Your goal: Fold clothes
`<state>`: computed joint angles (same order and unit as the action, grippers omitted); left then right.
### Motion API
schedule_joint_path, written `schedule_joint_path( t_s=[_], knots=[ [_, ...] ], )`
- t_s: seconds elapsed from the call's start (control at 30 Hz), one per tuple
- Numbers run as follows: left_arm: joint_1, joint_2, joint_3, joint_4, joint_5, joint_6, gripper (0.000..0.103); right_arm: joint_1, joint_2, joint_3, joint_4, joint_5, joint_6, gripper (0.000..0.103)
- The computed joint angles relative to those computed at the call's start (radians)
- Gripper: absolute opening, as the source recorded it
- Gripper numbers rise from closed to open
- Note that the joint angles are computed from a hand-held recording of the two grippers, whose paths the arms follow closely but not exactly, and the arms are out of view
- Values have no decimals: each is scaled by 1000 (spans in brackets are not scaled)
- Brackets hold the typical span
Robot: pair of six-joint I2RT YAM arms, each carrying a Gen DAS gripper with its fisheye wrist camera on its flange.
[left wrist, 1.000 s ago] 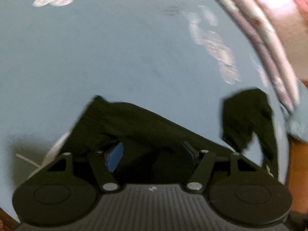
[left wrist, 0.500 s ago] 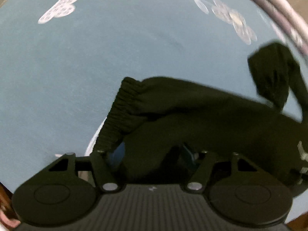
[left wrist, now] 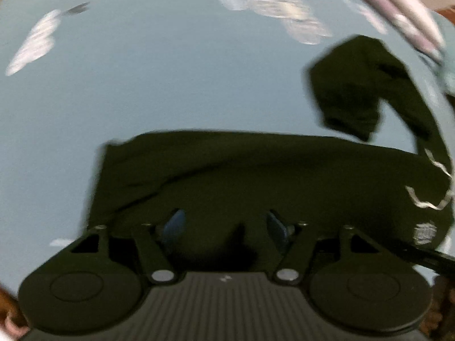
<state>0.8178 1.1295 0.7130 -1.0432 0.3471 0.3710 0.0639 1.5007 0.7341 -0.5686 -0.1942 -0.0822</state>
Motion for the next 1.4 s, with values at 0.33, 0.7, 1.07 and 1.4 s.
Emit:
schedule_joint_path(
  t_s=[0.33, 0.7, 1.07, 1.4],
  knots=[
    [-382, 178, -38, 338, 21, -261, 62, -16, -5, 96, -40, -47, 23, 83],
    [-796, 178, 35, 634, -238, -19, 29, -99, 121, 284, -84, -148, 15, 83],
    [-978, 554, 270, 535, -378, 449, 29, -242, 384, 588, -200, -215, -164, 83],
    [-953, 641, 403, 424, -326, 480, 17, -249, 410, 585, -178, -172, -92, 83]
  ],
)
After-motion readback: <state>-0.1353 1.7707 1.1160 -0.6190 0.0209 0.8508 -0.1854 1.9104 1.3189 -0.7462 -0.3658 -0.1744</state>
